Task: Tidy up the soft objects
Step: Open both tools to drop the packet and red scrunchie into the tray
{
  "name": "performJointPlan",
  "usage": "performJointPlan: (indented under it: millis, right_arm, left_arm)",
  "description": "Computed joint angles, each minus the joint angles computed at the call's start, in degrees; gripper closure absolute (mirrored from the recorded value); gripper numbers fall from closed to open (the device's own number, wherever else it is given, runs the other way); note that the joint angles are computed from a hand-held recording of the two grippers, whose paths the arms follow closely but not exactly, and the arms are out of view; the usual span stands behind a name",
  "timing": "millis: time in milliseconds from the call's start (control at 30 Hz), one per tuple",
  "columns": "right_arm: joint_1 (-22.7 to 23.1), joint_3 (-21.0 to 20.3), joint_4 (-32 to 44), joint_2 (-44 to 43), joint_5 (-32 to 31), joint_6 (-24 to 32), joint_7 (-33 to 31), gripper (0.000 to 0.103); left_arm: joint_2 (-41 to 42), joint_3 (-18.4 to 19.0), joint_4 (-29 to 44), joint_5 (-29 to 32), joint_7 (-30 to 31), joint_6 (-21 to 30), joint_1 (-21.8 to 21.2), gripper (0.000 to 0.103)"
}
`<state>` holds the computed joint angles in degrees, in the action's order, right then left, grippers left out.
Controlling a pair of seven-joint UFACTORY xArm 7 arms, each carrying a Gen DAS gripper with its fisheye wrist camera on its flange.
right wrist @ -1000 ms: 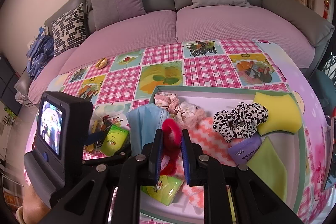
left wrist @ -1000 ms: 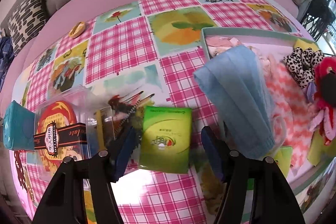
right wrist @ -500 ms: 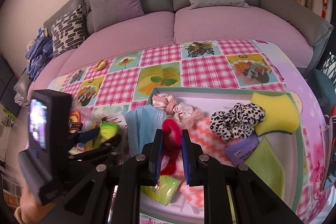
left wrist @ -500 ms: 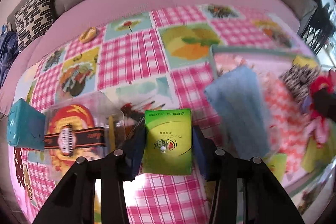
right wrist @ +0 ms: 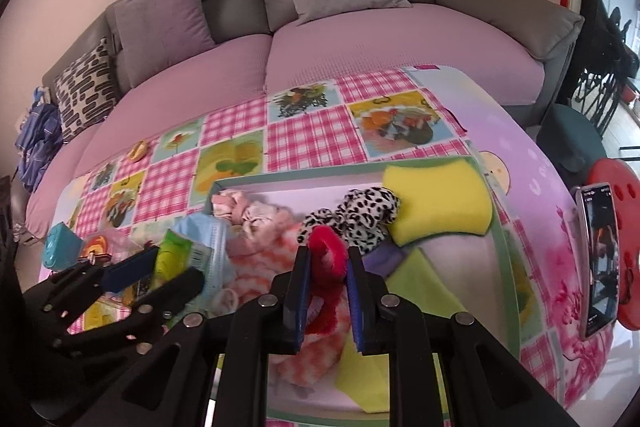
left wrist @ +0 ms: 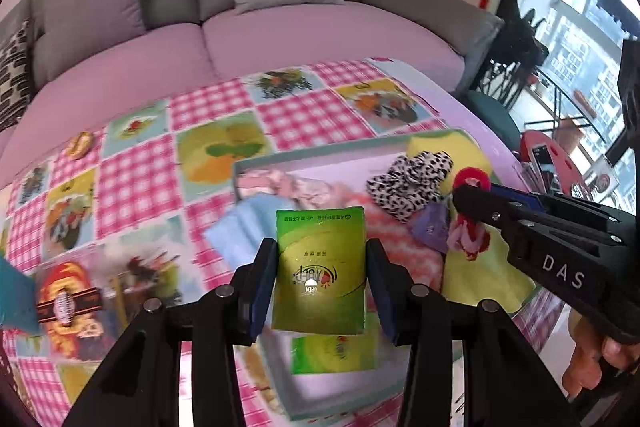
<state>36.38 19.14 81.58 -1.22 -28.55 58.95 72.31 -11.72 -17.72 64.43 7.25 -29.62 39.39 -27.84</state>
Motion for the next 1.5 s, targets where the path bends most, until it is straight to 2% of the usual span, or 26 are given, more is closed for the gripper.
performJointPlan:
  millis: [233, 367, 433, 533, 567, 667, 767, 833, 867, 900, 1067, 1167, 1267, 1400, 1500]
  right_arm:
    - [0.09, -0.18, 0.24, 0.47, 1.05, 1.91, -0.73, 0.082]
    - [0.41, -0.23, 1.41, 1.19, 0.87, 3.73, -0.89, 0.076]
    - [0.66, -0.28, 2.00, 1.47, 0.73, 4.54, -0.96, 0.076]
    - [1.26, -0.26, 3.55, 2.34, 0.21, 6.38, -1.29, 0.059]
    - [1.49, -0.31, 4.00, 2.60, -0.01, 6.83, -1.38, 0.049]
    - [2.31, -0.47, 5.74, 3.69, -0.73, 7.95, -1.97, 0.047]
    - [3.50, -0.70, 8.37, 5.69, -1.38, 9.16, -2.83, 0.039]
    - [4.50, -1.05, 10.35, 7.35, -1.65, 9.27, -3.74, 0.036]
    - [5.00, -1.29, 11.21, 8.09, -1.70, 9.08, -4.14, 0.032]
    - [5.56, -1.52, 12.33, 9.05, -1.81, 8.96, -4.61, 0.027]
    - [9.53, -3.30, 19.89, 14.85, -2.90, 9.69, -7.51, 0.024]
    - [11.95, -4.66, 24.90, 18.54, -2.85, 9.30, -9.94, 0.013]
    - [14.66, -6.44, 30.86, 22.61, -2.76, 10.38, -11.94, 0.011]
    - [18.10, -8.72, 42.74, 30.11, -1.72, 13.07, -17.08, 0.010]
    - [20.59, -10.73, 54.87, 37.24, -0.57, 16.20, -21.57, 0.000]
  left_arm:
    - [2.32, 0.55, 1.03, -3.08, 2.10, 0.60, -1.21, 0.055]
    - [0.45, 1.06, 0.20, -3.43, 2.12, 0.21, -0.81, 0.044]
    - [-0.60, 1.38, -0.21, -4.01, 2.47, 0.10, -0.49, 0.044]
    - [-2.51, 1.93, -0.99, -5.10, 2.81, 0.50, 0.21, 0.044]
    - [-3.02, 2.09, -1.26, -5.40, 2.85, 0.45, 0.53, 0.044]
    - [-5.90, 2.64, -2.42, -4.93, 1.07, 1.09, 2.72, 0.044]
    - [-9.29, 2.67, -4.06, -2.39, -1.71, 2.57, 5.98, 0.043]
    - [-11.56, 3.07, -5.46, -1.42, -2.91, 3.52, 7.88, 0.031]
    - [-13.01, 3.51, -6.38, -1.02, -3.51, 4.18, 9.02, 0.021]
    - [-14.20, 3.79, -7.20, -0.79, -3.84, 4.60, 9.89, 0.019]
    - [-19.83, 6.56, -10.81, -0.88, -4.26, 6.90, 14.65, 0.019]
    - [-21.64, 7.83, -11.25, -0.33, -1.94, 9.74, 16.84, 0.018]
    - [-22.67, 9.10, -11.77, 0.41, -0.05, 11.72, 19.44, 0.015]
    - [-23.00, 11.14, -12.31, -0.89, 2.24, 12.02, 21.39, 0.012]
    - [-22.28, 12.36, -11.94, -1.82, 5.22, 11.95, 22.03, 0.007]
